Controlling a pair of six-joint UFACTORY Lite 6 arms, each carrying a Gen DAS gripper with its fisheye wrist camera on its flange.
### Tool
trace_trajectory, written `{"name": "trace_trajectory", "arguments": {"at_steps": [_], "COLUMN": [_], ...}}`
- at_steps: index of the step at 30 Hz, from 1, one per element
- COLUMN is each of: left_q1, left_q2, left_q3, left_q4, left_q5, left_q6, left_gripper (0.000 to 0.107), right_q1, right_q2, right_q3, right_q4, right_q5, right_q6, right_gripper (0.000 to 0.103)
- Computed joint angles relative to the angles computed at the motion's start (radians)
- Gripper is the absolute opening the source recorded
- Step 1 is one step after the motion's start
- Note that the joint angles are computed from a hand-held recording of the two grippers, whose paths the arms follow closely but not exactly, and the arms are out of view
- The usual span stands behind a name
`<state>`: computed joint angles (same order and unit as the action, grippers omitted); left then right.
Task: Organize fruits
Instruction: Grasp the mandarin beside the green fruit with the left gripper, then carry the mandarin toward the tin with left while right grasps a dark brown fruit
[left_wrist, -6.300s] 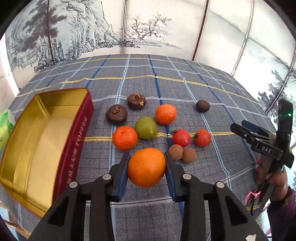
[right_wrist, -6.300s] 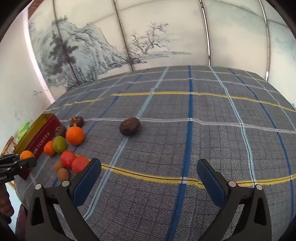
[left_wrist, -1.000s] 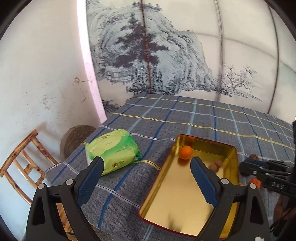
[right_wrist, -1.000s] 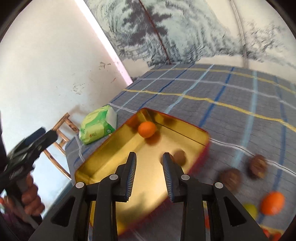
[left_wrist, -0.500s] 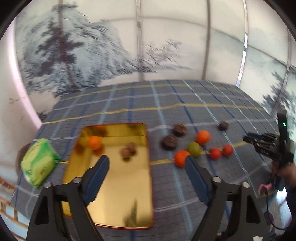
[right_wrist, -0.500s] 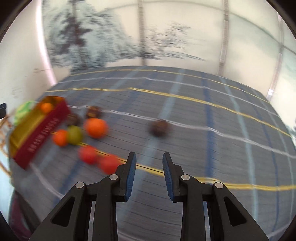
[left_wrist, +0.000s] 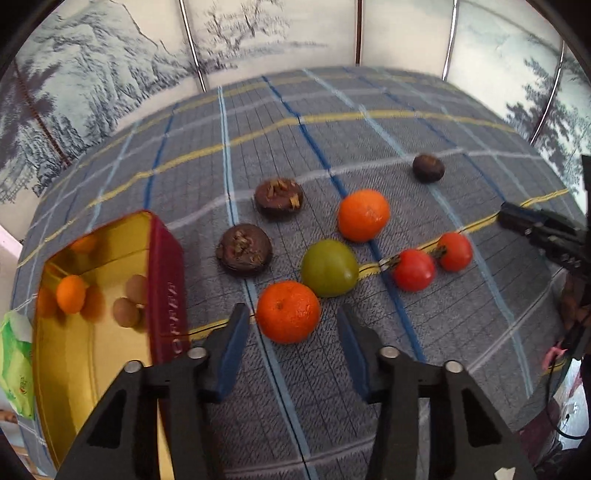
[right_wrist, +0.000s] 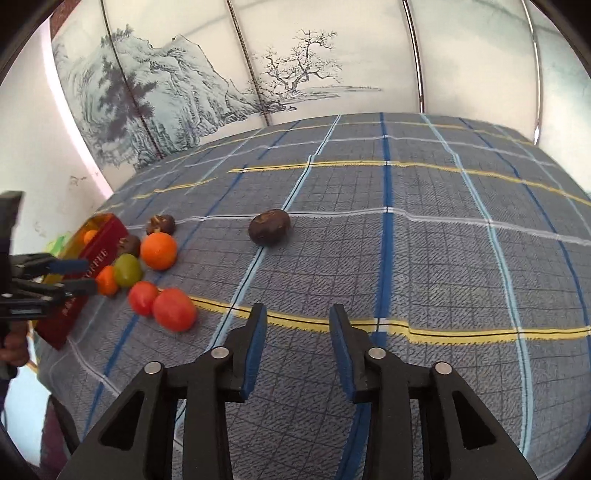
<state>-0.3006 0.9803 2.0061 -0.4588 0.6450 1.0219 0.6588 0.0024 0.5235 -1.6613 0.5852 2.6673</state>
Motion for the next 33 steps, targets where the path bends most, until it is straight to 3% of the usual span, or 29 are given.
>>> {"name": "trace_trajectory", "arguments": {"at_steps": [4, 12, 15, 18, 22, 27, 33], "left_q1": [-0.019, -0.007, -0.004, 0.006, 0.033, 0.057, 0.074], "left_q2": [0.099, 0.096, 0.031, -0.126, -0.251, -0.345, -0.419], "left_q3": [0.109, 0.097, -0.009, -0.238, -0.377, -0.437, -0.486], "left_q4": [0.09, 0.006, -0.05, -0.189, -0.316, -0.376, -0.401], "left_q5": [0.021, 0.02, -0.014, -0.101, -0.096, -0.037, -0.023], "left_q6": [-0.096, -0.038, -0.004, 0.116, 0.206, 0.232, 0.232], "left_gripper": [0.037, 0.033, 0.033, 0.033, 0.033, 0.033, 0.033], "right_q1": [-0.012, -0.011, -0.016, -0.04, -0.115, -0.238, -0.323], "right_q2": [-0.032, -0.037, -0.043, -0.046, -0.057, 0.078, 0.285], "right_q3": [-0.042, -0.05, -0.059, -0.056, -0.024, 0.19, 0.387], "right_q4": [-0.097, -0.152, -0.174, -0.191, -0.262, -0.109, -0.017], "right_q5": [-0.011, -0.01, -0.015, -0.048, -0.144, -0.25, -0.32], "right_q6": [0.106, 0.15, 0.172, 0.165, 0.141, -0.253, -0.483], "right_gripper": [0.043, 0.055, 0.055, 0.055, 0.055, 0.055, 0.055]}}
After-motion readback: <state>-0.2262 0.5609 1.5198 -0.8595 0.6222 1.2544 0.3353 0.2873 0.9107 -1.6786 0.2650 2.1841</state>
